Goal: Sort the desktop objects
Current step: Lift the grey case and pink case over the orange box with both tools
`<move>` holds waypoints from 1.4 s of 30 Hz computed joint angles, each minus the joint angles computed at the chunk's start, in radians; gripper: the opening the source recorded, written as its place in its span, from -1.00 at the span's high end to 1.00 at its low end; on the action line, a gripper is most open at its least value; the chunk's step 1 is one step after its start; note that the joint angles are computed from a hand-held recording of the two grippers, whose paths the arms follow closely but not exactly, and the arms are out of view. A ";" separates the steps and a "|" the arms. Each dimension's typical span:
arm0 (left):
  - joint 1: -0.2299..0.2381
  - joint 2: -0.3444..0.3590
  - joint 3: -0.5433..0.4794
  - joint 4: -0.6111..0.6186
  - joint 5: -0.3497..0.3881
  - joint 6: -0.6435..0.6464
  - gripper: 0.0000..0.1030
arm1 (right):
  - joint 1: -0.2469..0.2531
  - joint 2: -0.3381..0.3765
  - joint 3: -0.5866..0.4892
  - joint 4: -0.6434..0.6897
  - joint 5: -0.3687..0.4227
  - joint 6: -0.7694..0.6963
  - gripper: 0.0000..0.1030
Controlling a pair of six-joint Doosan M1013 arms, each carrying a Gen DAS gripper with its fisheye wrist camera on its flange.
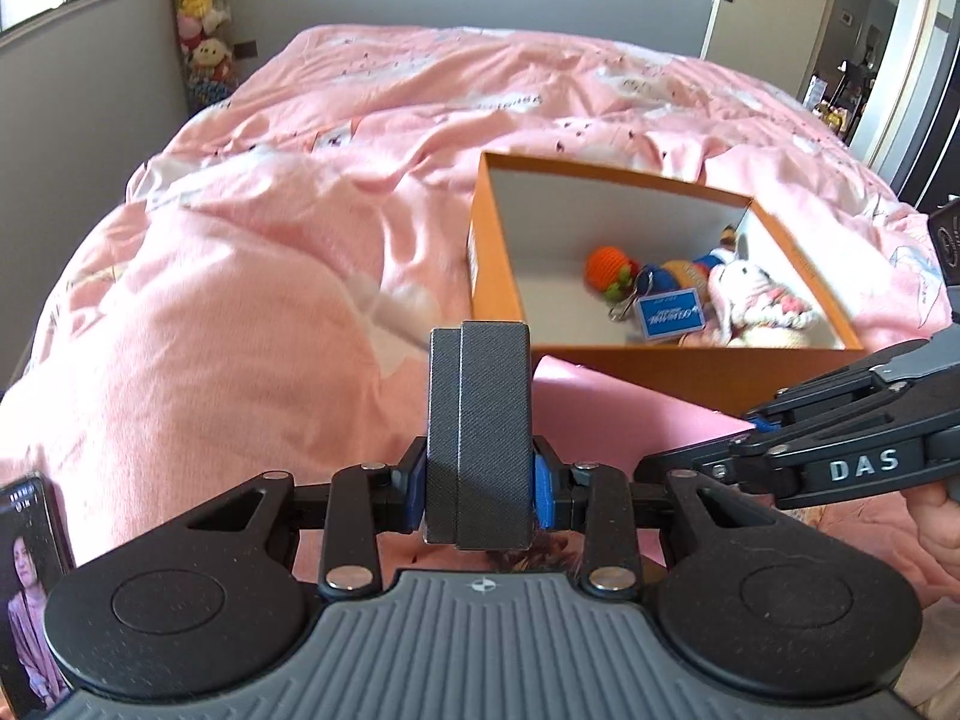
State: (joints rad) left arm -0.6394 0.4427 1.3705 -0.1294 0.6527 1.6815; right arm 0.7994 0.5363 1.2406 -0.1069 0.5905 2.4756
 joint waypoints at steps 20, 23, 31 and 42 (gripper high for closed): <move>-0.031 0.044 -0.115 -0.189 -0.084 0.169 0.26 | -0.005 -0.125 0.128 -0.603 -0.070 0.564 0.62; -0.034 0.070 -0.151 -0.191 -0.075 0.156 0.26 | -0.015 -0.121 0.129 -0.624 -0.061 0.603 0.62; -0.054 0.140 -0.237 -0.094 -0.014 0.051 0.26 | -0.046 -0.081 0.112 -0.532 -0.044 0.587 0.62; -0.056 0.207 -0.310 -0.037 0.114 0.032 0.26 | -0.084 -0.038 0.113 -0.346 -0.075 0.545 0.62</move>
State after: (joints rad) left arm -0.6954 0.6495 1.0603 -0.1663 0.7664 1.7132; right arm 0.7157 0.4986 1.3535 -0.4531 0.5156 3.0204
